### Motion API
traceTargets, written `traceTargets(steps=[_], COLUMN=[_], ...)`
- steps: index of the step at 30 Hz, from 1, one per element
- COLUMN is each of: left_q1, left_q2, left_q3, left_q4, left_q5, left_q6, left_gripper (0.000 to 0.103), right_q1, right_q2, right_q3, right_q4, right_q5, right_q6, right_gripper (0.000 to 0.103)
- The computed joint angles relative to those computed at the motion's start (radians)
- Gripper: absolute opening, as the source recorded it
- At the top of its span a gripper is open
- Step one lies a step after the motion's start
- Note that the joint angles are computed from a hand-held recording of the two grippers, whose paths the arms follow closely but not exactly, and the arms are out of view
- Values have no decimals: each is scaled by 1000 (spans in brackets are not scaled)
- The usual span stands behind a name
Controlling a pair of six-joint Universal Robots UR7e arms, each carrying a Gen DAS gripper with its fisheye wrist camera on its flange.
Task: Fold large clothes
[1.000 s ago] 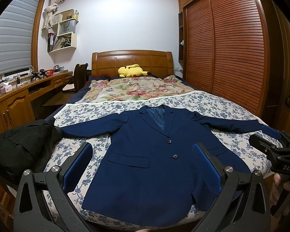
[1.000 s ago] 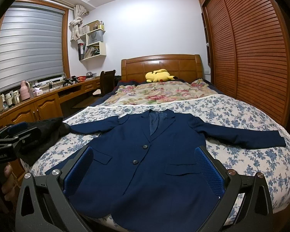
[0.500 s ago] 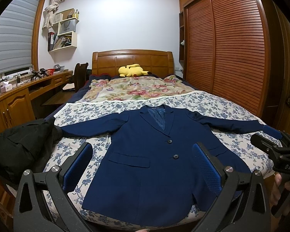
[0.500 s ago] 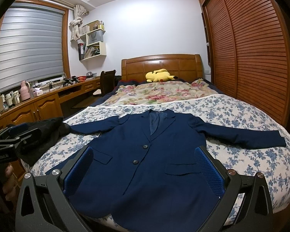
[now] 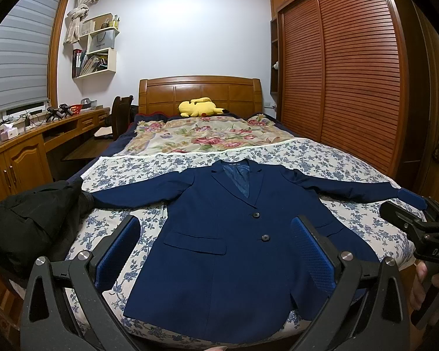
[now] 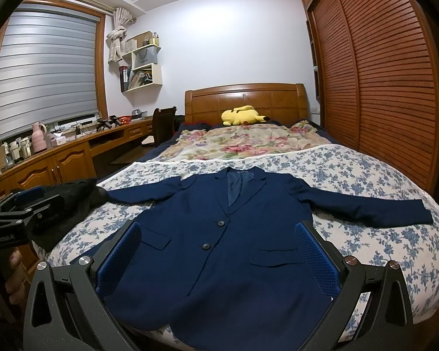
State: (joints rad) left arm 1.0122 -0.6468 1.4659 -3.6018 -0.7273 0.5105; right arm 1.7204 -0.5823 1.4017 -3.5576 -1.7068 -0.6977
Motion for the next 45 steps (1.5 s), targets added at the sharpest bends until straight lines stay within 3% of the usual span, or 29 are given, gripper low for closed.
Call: traceTargets(steps=[11, 25, 35, 45], left_q1=[26, 94, 139, 193], left_q2=[1, -1, 26, 91], left_q3=[-10, -44, -119, -288], left_q4=[12, 82, 125, 238], left_q5=[12, 49, 51, 42], left_q6=[-8, -60, -45, -49], left_gripper=[103, 103, 103, 103], right_q1=[-2, -2, -8, -21], right_q2=[14, 95, 175, 329], right_q3=[-25, -211, -374, -684], right_q4=[41, 295, 381, 573], right_q5=[-4, -15, -1, 54], right_q6=[-8, -19, -43, -49], right_gripper=[103, 103, 103, 103])
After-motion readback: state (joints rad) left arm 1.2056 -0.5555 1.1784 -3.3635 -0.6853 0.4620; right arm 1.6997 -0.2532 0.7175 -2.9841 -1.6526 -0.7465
